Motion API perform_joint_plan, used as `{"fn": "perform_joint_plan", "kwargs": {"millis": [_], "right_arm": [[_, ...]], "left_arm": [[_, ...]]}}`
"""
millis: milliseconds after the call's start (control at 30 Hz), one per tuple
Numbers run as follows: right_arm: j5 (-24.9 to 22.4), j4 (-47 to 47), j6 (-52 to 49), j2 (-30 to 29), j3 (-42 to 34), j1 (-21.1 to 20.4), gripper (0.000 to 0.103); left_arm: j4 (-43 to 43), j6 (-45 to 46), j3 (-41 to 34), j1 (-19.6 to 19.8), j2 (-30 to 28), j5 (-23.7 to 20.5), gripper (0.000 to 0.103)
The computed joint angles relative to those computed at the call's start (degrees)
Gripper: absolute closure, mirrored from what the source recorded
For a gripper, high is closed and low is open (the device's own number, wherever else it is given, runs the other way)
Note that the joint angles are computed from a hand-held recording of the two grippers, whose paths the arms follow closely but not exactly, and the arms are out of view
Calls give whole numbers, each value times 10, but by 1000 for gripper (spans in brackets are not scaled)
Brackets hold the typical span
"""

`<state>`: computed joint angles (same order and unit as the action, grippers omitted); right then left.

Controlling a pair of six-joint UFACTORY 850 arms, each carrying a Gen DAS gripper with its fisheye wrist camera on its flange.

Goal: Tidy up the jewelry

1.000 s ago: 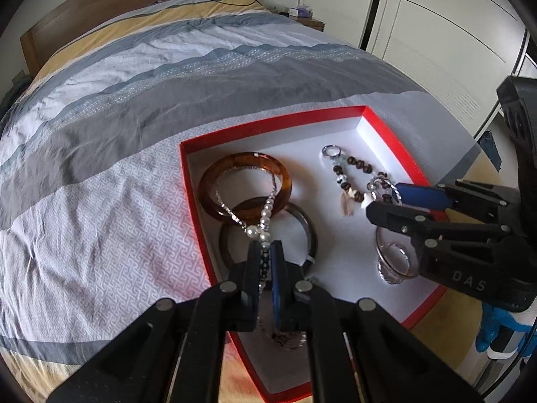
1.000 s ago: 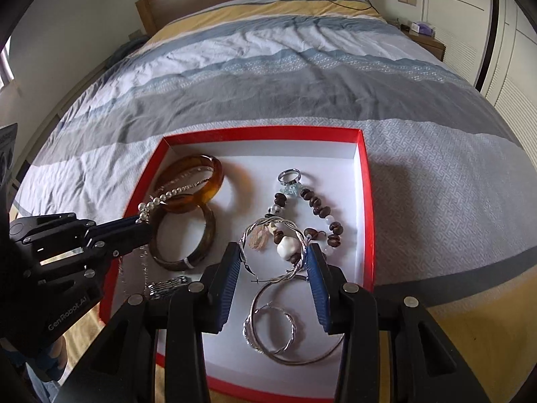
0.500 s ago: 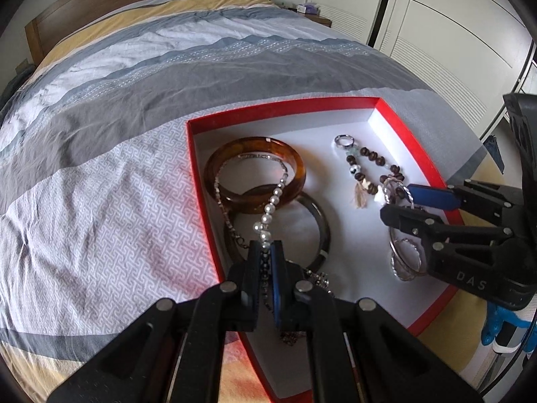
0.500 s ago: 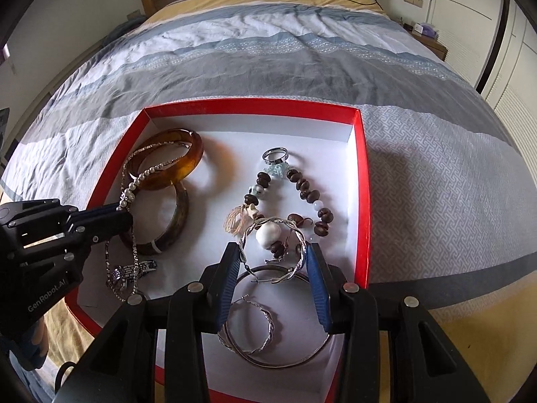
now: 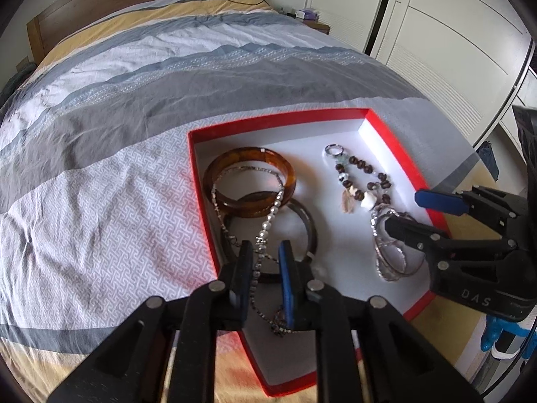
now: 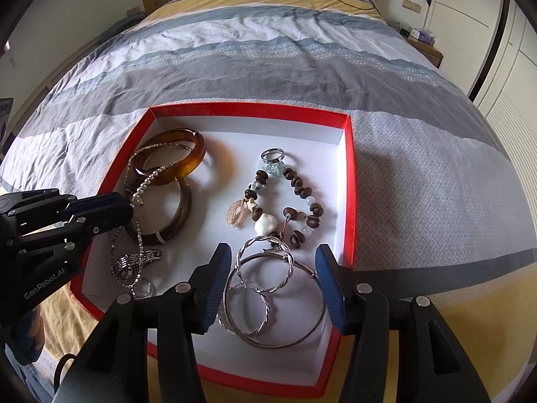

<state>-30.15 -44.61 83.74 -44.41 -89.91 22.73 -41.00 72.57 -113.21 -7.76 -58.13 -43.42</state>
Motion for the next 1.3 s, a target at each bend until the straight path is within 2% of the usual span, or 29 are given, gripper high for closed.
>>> {"fn": "perform_joint_plan", "kwargs": {"millis": [300, 600, 733, 967, 1300], "right_arm": [[-30, -66, 117, 59, 51, 33, 45], [-89, -83, 159, 94, 59, 78, 41], [-120, -92, 173, 99, 45, 103, 33], [-159, -113, 204, 98, 15, 148, 25], [-215, -134, 235, 76, -43, 204, 22]], "left_arm": [[-61, 72, 80, 14, 73, 9, 70], [-119, 156, 164, 45, 146, 39, 66], [-124, 167, 186, 63, 169, 49, 63], [-125, 165, 209, 109, 202, 39, 63], [-205, 259, 266, 178, 259, 33, 57]]}}
